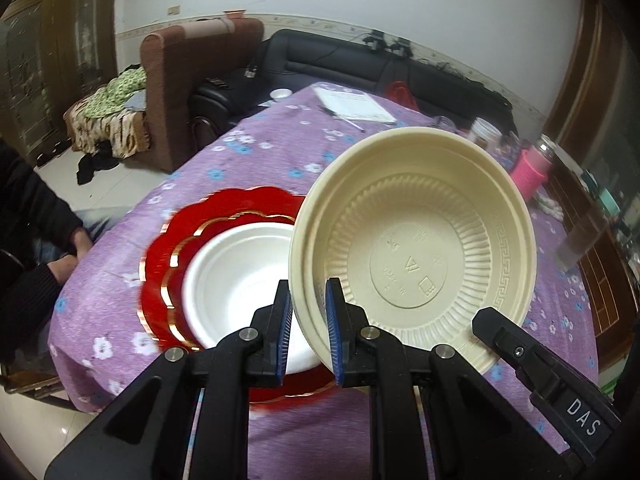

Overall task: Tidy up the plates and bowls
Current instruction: 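Carry the cream bowl with both grippers over the red plate stack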

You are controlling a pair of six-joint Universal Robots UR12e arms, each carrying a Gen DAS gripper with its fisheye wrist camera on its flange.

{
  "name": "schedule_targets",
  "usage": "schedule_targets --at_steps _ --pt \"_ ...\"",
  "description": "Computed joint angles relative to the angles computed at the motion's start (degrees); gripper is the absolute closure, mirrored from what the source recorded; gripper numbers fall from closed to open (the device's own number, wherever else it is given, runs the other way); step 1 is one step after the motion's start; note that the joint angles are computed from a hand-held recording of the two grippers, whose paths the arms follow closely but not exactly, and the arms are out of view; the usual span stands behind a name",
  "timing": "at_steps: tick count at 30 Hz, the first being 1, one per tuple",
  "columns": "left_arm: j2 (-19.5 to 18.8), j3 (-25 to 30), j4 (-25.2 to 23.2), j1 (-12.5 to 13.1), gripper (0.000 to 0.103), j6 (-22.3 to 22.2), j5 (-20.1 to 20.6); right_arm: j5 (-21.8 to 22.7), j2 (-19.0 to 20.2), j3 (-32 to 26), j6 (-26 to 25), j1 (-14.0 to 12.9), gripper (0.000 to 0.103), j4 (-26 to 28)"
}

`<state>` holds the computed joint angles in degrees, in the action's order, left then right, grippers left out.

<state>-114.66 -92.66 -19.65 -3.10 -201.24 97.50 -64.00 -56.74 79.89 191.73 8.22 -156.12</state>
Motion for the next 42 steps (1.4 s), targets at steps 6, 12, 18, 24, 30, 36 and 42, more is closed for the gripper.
schedule_targets --at_steps 6,12,18,24,30,36,42 --pt "0.80 -1.68 0.36 1.66 0.088 -1.38 -0.21 -0.17 0.91 -1.66 -1.90 1.92 0.092 1.52" --pt "1.04 -2.59 0.38 2.70 0.088 -2.08 -0.62 -0.38 1.79 -2.98 -3.01 3.15 0.092 2.96" --pt "0.74 -2.62 -0.15 3.51 0.088 -2.55 -1.23 -0.81 2.73 -4.21 -3.44 3.93 0.091 4.16" --pt "0.14 -2.17 -1.92 4.08 0.088 -2.99 -1.70 -1.17 3.96 -5.72 -3.60 4.38 0.091 5.97" --pt "-0.28 -1.68 -3.70 4.17 0.088 -2.90 -1.66 -1.31 4.93 -6.91 -3.65 4.58 0.091 8.15" --pt "0.08 -2.00 -3.79 4.51 0.088 -3.69 -1.97 -0.61 5.68 -7.76 -3.87 4.63 0.087 10.57" --pt "0.61 -2.43 -2.37 4.26 0.088 -3.67 -0.23 0.52 5.79 -7.48 -3.29 4.29 0.086 10.07"
